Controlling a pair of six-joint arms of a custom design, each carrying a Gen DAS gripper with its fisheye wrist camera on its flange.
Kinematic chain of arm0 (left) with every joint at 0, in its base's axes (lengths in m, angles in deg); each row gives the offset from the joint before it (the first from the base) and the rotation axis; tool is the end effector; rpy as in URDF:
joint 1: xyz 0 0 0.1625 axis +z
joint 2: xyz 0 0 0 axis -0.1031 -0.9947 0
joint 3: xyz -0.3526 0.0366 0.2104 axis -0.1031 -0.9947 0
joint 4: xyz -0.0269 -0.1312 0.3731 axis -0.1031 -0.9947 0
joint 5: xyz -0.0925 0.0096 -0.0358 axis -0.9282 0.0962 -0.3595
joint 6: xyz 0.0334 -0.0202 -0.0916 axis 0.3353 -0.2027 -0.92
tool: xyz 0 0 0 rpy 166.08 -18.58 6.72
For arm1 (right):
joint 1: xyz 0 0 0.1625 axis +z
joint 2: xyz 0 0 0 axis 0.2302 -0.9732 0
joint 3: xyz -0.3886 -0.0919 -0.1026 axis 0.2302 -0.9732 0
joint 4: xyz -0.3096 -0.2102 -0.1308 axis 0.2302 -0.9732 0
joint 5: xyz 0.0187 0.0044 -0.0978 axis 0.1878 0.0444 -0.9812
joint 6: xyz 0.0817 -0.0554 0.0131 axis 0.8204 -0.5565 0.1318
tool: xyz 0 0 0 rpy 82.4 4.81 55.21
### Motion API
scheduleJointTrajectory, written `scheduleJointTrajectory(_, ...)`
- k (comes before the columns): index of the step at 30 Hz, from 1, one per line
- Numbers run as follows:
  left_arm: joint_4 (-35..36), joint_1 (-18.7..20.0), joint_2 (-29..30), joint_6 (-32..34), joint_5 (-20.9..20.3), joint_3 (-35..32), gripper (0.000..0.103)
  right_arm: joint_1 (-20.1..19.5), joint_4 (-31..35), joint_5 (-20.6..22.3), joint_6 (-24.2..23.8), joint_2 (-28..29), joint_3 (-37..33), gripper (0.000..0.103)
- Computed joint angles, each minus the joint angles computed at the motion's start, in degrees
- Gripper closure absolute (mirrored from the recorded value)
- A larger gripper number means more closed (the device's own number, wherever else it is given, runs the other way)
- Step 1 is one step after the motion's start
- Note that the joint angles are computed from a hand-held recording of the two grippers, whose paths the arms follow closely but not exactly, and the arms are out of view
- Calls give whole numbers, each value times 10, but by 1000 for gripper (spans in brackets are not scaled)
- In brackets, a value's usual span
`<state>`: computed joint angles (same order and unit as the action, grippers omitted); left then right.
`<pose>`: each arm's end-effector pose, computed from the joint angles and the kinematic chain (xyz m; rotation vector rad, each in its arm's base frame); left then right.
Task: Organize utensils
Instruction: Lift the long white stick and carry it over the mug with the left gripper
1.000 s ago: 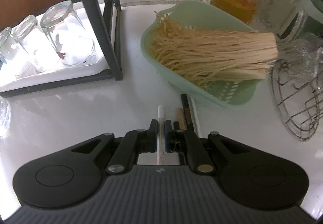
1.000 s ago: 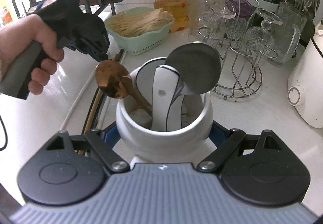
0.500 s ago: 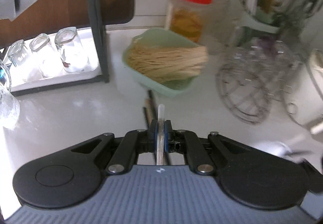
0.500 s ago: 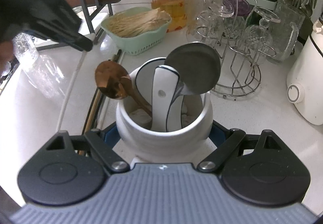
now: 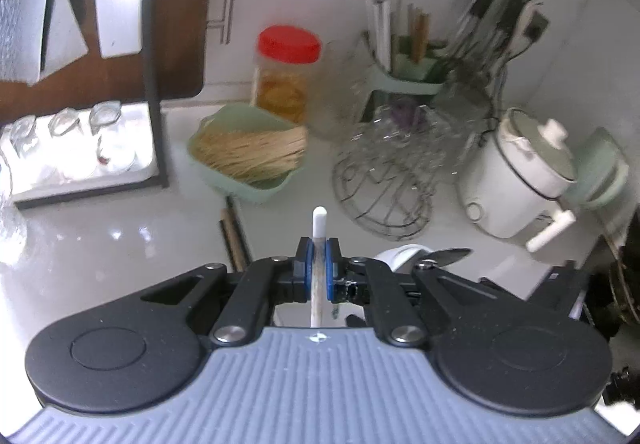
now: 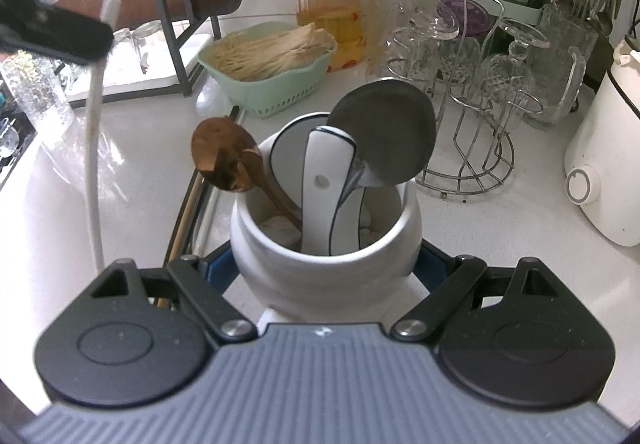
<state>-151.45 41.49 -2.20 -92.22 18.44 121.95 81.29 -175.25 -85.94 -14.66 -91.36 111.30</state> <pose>-0.5278 -0.5988 0.1218 0.8909 2.6318 -0.6053 0.1103 -0.4910 0.3575 0.2229 -2.1691 0.9233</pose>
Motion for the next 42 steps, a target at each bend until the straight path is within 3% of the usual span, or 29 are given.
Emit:
scheduleJointTrajectory(7, -28, -7, -18, 16, -30, 23, 96, -1, 1, 8, -7, -3, 2, 12)
scheduleJointTrajectory(17, -28, -20, -26, 38, -26, 24, 96, -1, -22, 13, -12, -1, 9, 12)
scheduleJointTrajectory(42, -5, -59, -1, 127, 8, -96, 96, -3, -31, 23, -21, -2, 12, 12)
